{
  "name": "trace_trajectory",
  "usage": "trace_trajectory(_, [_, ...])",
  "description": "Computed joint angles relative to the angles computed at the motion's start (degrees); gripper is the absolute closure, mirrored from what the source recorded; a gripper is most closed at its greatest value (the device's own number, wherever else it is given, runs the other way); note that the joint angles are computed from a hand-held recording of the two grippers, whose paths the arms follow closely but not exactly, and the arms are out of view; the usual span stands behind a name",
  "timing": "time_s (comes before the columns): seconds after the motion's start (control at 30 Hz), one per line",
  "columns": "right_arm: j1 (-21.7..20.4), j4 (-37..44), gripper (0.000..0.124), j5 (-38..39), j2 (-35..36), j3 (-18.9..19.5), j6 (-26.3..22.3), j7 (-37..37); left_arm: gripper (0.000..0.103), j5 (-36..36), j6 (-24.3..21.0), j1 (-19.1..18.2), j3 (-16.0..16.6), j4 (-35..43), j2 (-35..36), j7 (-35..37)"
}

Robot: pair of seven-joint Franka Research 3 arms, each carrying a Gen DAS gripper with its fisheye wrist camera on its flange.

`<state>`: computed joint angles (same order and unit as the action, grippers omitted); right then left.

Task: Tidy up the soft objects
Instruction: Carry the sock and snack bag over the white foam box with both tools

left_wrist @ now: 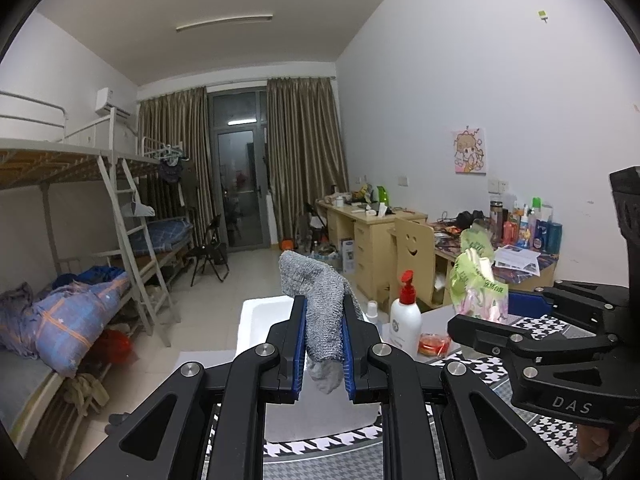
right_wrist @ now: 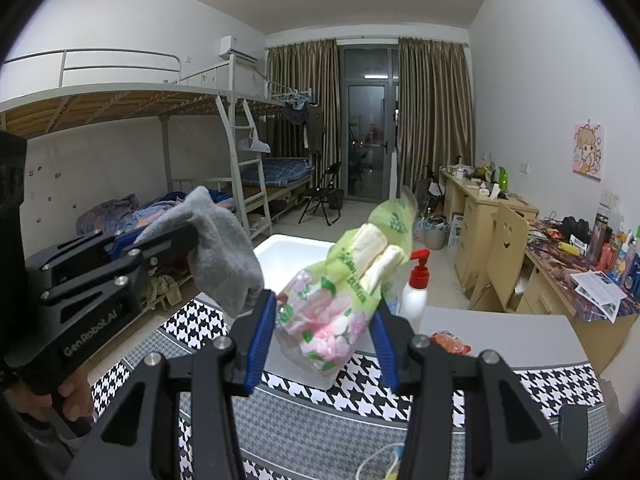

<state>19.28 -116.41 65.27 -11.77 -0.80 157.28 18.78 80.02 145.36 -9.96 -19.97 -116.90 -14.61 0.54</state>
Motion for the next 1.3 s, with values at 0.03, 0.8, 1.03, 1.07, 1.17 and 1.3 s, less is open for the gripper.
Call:
trace_trajectory(0.03, [-0.14,0.56,0.073,-0.69,0.49,0.11,-0.18,0.86,0.087,0.06,-0.13,0.03,0.0,0.11,0.06,0.02])
trace_trajectory(0.8, [-0.61,6.5,0.073,-4.95,5.24,2.14,1.46,5.06,0.087,1.58,2.23,0.99,2.36,3.11,2.93,0.61])
trace_trajectory(1.03, [-1.25,8.82,0.073,-7.27,7.54,2.86,1.72,7.08,0.087,0.21,2.12,1.12,2.99,4.83,4.98,1.75])
trace_trajectory(1.07, [-1.38,9.18,0.073,-7.46,7.93,2.93,1.68,7.24,0.087,-0.22,2.21,1.11,3.22,4.99,5.27,1.8])
trace_trajectory(1.17, [-1.88,10.99,0.073,-9.01,9.47,3.31,0.64,9.09,0.087,-1.82,1.5,0.83,3.55,6.37,6.58,3.23])
trace_trajectory(1.3, [-2.66,12.68,0.073,-10.03,10.91,3.74,-0.4,9.99,0.087,-3.72,0.93,0.36,4.16,8.55,8.46,5.45])
